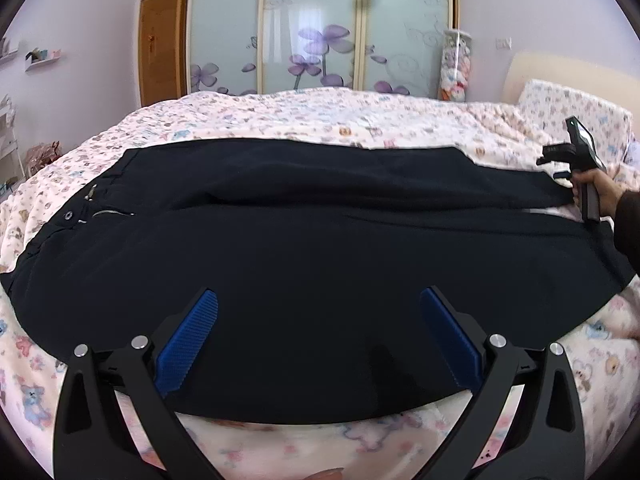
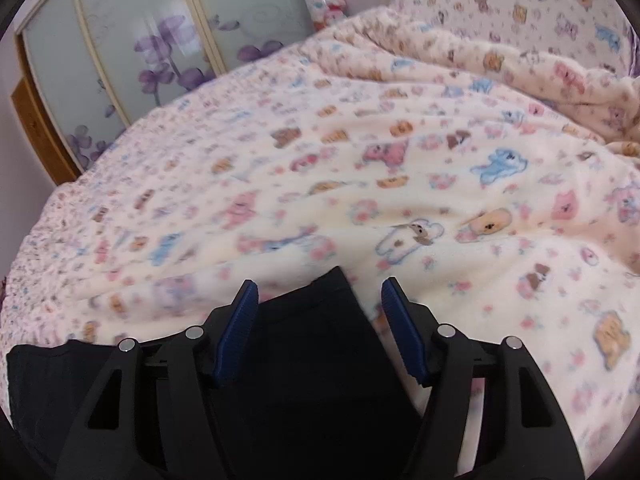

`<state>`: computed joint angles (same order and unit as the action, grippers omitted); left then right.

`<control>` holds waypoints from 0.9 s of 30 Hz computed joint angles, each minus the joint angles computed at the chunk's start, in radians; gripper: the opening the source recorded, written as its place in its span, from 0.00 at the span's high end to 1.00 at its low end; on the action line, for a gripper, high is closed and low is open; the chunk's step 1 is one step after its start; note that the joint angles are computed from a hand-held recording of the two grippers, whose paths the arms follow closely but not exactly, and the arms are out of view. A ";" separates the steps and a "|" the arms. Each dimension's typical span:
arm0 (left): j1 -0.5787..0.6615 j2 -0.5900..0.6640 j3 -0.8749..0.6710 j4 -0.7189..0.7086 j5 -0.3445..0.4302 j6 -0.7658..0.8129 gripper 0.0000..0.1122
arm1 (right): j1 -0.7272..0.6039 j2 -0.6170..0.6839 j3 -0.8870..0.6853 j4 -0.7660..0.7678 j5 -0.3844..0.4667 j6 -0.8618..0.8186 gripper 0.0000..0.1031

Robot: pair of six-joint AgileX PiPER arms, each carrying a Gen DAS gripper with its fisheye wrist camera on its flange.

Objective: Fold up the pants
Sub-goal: 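Grasp the trouser leg hems with the right tool and lift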

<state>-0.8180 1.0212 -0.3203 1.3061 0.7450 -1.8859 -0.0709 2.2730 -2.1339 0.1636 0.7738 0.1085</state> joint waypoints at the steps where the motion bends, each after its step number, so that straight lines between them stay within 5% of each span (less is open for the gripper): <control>1: 0.003 0.010 -0.003 -0.001 -0.004 0.003 0.10 | -0.002 0.025 -0.035 0.004 0.023 0.002 0.36; 5: 0.019 0.022 -0.008 -0.011 -0.023 0.014 0.10 | 0.002 0.053 -0.031 0.022 0.012 -0.041 0.42; 7: 0.030 0.019 -0.007 -0.017 -0.034 0.023 0.10 | 0.012 0.038 0.002 -0.010 -0.008 -0.035 0.69; 9: 0.031 0.017 -0.008 -0.019 -0.035 0.025 0.10 | 0.005 0.004 0.048 0.041 -0.029 -0.089 0.84; 13: 0.016 0.010 -0.010 -0.026 -0.015 0.022 0.10 | -0.015 -0.159 0.282 0.228 -0.173 -0.272 0.89; 18: -0.017 -0.039 0.008 -0.014 0.023 -0.004 0.10 | -0.075 -0.452 0.652 0.677 -0.282 -0.757 0.91; 22: -0.080 -0.090 0.020 -0.010 0.093 -0.032 0.10 | -0.171 -0.685 0.955 0.994 -0.200 -1.111 0.92; 27: -0.199 -0.160 0.037 -0.004 0.228 -0.078 0.10 | -0.341 -0.942 1.278 1.116 -0.012 -1.243 0.92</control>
<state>-1.0168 0.8610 -0.2836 1.3021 0.9733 -1.9643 -0.4123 1.3311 -0.8557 1.2794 0.7622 -1.1343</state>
